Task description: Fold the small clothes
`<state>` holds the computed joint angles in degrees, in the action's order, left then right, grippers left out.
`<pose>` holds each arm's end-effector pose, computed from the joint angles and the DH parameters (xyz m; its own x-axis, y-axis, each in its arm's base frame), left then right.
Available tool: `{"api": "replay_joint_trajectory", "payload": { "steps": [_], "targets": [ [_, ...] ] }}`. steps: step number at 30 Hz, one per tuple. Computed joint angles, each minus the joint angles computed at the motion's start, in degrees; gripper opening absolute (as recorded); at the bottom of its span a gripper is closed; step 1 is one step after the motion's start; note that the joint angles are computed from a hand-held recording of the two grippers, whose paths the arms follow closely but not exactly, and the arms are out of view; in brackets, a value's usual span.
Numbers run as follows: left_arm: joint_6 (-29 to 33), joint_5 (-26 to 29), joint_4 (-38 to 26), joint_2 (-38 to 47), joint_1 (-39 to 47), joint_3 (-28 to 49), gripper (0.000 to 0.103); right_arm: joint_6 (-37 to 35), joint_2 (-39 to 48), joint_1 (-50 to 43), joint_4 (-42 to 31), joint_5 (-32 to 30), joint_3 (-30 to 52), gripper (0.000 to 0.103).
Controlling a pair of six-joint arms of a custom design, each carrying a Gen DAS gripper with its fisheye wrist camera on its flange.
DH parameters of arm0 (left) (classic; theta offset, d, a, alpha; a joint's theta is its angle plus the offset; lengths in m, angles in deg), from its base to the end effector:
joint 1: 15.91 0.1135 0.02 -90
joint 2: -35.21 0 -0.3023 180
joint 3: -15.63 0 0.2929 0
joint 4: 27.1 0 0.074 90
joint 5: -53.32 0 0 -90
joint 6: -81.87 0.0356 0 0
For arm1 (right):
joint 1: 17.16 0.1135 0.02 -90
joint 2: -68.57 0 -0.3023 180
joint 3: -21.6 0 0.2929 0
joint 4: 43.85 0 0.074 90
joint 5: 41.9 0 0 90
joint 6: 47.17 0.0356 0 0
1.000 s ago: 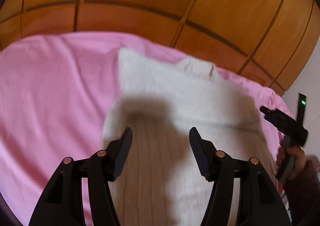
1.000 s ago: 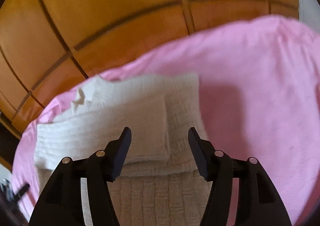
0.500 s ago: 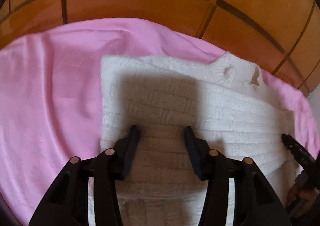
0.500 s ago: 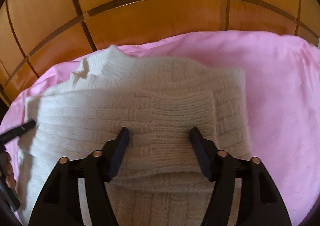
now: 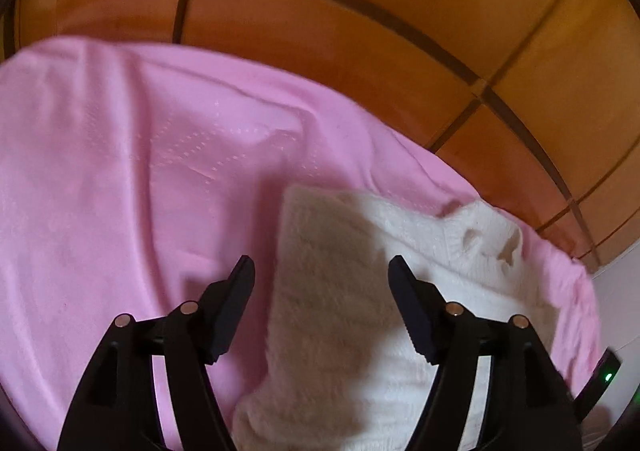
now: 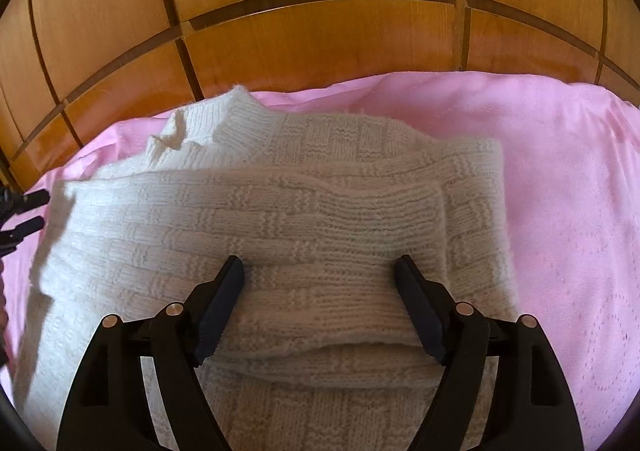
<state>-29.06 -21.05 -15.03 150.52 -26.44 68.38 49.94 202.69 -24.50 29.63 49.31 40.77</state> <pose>0.3454 -0.0740 0.0433 -0.8315 -0.1953 -0.5200 0.0508 0.9054 -0.4214 0.1874 -0.0249 -0.0076 -0.6340 0.2064 -0.7453 0.2236 0.9715 0.0789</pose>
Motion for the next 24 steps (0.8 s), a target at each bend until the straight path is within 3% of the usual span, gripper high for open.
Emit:
{"api": "replay_joint_trajectory", "payload": {
  "steps": [2, 3, 4, 7, 10, 14, 19, 21, 24],
  "targets": [
    [0.70, 3.67, -2.25, 2.90, 1.82, 3.54, 0.067, -0.01, 0.11, -0.11, 0.19, -0.07, -0.05, 0.078],
    [0.53, 5.45, -3.17, 4.07, 2.51, 4.91, 0.059, -0.06, 0.08, -0.22, 0.02, -0.26, 0.11, 0.078],
    [0.09, 6.59, -2.93, 5.15, 2.78, 5.63, 0.038, -0.12, 0.19, -0.40, 0.14, -0.48, 0.13, 0.078],
    [1.28, 3.41, -0.05, 4.79, 1.45, 4.63, 0.015, -0.16, 0.56, -0.48, 0.76, -0.59, -0.08, 0.080],
    [2.94, -8.07, -1.16, 6.26, -2.83, 4.79, 0.016, -0.19, 0.12, -0.02, 0.11, -0.14, 0.07, 0.082],
    [4.35, -15.43, 1.16, 8.06, -6.34, 4.74, 0.019, -0.32, -0.77, 1.89, -1.82, 1.95, 0.64, 0.084],
    [2.93, -21.01, -0.61, 1.19, -8.32, 0.05, 0.051, -0.15, -0.28, 0.95, -1.01, 0.42, 0.53, 0.085],
    [3.75, -22.57, 1.06, -3.52, -9.17, -4.78, 0.059, -0.24, -0.41, 0.61, -1.15, -0.02, 0.57, 0.085],
    [4.66, -22.35, 3.69, -10.92, -10.50, -12.80, 0.062, -0.23, -0.81, 0.73, -1.51, 0.19, 0.56, 0.085]
  ]
}}
